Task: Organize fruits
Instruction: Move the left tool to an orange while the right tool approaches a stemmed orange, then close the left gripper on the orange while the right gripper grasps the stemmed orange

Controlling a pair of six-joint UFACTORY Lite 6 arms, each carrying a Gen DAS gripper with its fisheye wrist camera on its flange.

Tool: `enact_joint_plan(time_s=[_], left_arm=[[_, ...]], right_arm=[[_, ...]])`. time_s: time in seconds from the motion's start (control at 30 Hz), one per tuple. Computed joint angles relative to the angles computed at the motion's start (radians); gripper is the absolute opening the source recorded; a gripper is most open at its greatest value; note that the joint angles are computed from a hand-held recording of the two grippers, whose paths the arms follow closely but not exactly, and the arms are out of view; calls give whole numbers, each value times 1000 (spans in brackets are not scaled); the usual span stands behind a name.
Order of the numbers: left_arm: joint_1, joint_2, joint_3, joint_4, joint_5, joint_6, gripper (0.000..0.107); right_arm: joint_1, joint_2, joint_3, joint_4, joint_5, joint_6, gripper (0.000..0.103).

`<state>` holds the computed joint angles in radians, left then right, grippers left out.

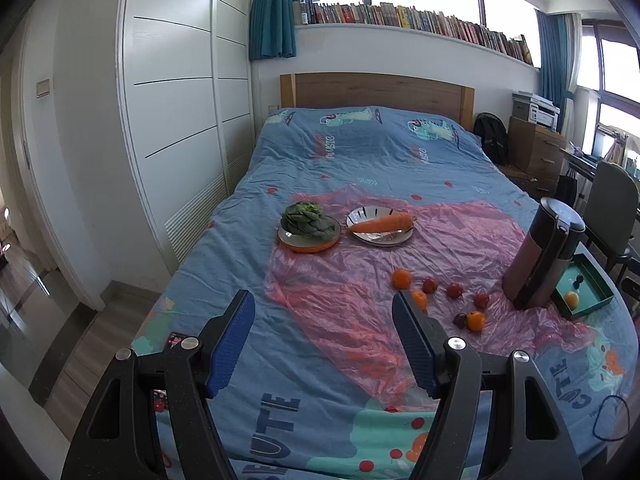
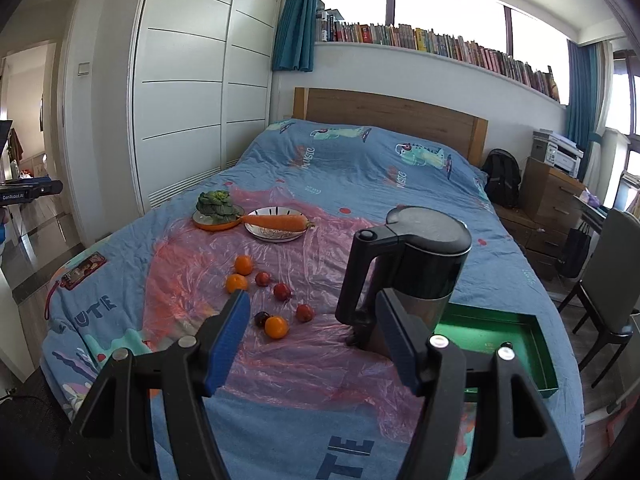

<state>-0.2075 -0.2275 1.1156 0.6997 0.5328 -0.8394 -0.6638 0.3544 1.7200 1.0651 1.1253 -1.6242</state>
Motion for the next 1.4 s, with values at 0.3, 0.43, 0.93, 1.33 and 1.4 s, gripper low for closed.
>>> enact_joint_plan(time_s=[0.3, 0.43, 0.93, 1.33, 1.4], left_arm=[[-138, 306, 103, -52, -102, 0, 66], [-171, 509, 222, -88, -152, 66, 66], [-158, 1164, 800, -699, -137, 759, 65], [-150, 1419, 1092, -815, -59, 904, 45], [-147, 1434, 1104, -842, -55, 928, 44]], right_arm=[[172, 46, -157, -45, -142, -26, 88], [235, 116, -170, -60, -212, -23, 88], [401, 494, 102, -170, -397, 158, 83], [499, 863, 598, -336, -342, 420, 74], [508, 959, 752, -384, -299, 484, 70]])
